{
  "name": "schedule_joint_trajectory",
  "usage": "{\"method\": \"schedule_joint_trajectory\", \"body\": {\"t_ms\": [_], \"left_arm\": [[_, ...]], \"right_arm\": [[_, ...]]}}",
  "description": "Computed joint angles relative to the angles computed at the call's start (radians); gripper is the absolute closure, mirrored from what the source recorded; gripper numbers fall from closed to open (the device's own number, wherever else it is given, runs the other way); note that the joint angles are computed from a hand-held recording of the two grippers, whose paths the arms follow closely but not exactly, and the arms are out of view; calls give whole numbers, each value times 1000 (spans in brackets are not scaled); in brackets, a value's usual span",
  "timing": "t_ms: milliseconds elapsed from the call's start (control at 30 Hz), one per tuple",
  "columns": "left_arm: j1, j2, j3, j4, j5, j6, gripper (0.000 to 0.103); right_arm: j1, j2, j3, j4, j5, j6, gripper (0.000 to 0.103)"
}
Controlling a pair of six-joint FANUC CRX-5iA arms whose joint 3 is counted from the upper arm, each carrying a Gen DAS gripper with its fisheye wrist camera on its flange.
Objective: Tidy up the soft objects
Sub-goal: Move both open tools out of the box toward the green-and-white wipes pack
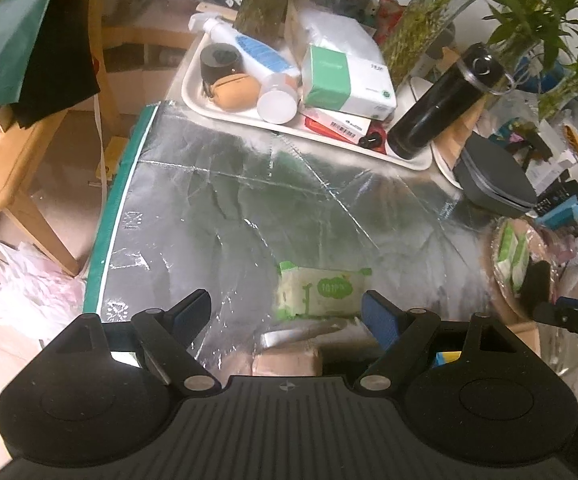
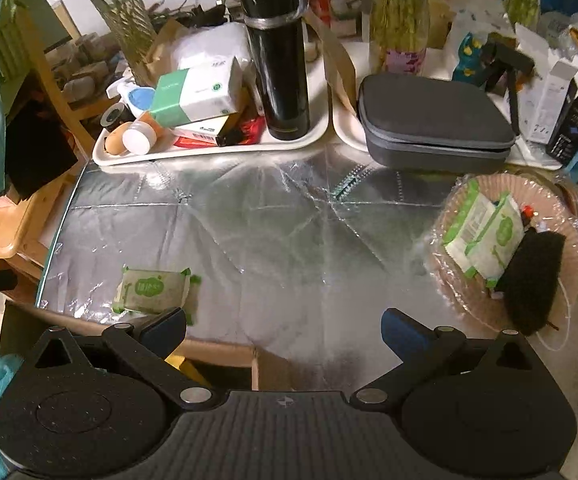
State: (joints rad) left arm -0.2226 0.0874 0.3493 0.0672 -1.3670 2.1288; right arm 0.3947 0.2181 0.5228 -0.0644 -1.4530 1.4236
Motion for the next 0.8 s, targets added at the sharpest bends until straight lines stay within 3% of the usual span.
{"method": "schedule_joint_trajectory", "body": {"t_ms": [433, 800], "left_arm": [[44, 78, 2, 60, 7, -56, 20], [48, 85, -47, 120, -45, -131, 20]], "right_arm": [[-32, 124, 93, -87, -67, 28, 0], [-77, 139, 101, -185, -163, 15, 0]]}}
